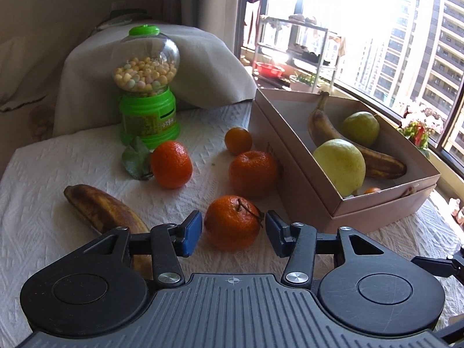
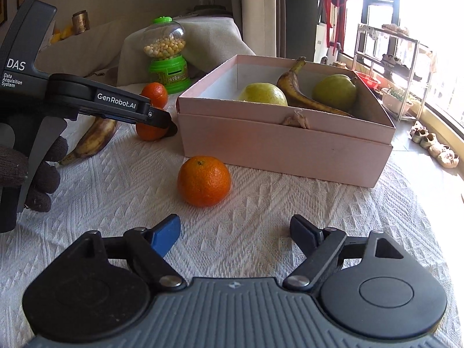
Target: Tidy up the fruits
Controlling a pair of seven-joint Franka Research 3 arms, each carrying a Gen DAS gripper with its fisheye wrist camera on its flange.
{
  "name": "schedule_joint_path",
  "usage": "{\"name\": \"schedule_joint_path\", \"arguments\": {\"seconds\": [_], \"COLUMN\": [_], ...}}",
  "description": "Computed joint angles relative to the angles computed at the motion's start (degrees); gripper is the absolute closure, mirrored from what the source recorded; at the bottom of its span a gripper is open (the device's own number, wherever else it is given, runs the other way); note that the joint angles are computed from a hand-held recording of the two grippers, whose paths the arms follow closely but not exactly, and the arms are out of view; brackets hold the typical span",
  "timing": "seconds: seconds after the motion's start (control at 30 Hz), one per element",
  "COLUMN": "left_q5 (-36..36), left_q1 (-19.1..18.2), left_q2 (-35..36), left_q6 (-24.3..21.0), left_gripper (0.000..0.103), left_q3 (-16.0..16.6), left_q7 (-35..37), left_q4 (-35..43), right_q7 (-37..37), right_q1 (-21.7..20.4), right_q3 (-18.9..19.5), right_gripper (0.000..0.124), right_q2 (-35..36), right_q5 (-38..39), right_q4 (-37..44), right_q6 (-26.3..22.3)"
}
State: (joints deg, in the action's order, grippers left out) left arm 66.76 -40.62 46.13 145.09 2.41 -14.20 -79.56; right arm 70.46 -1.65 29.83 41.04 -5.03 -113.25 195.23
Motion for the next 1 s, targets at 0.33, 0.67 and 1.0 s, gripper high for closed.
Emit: {"name": "schedule_joint_path", "arguments": {"seconds": [0.33,0.67,1.0], "left_q5": [4.85,17.46,21.03], "left_q1": [-0.18,-1.19,2.97], "left_q2": [-3.63,-14.03,-21.85], "left_q6": [5.27,4.24,-5.13], "left_gripper": [0.053,0.082,0.08], "left_q3": [0.54,-2.96,-8.11], "left_q7": [-6.21,-17.43,-33.39], "left_q4": [-6.02,-19.8,-31.32], "right_q7": [-0.32,-2.89,-8.08], "right_q1": [0.59,-4.26,0.63], "right_q3": [-0.46,4.63,1.09], "right_gripper": [0.036,0.021,0.021], "right_q2": [-0.13,1.75,-0.62], "right_q5": [0.21,-1.49,6.26], "right_q4": [0.1,1.62,1.48], "right_q6": [-0.28,-5.09,-5.99]}}
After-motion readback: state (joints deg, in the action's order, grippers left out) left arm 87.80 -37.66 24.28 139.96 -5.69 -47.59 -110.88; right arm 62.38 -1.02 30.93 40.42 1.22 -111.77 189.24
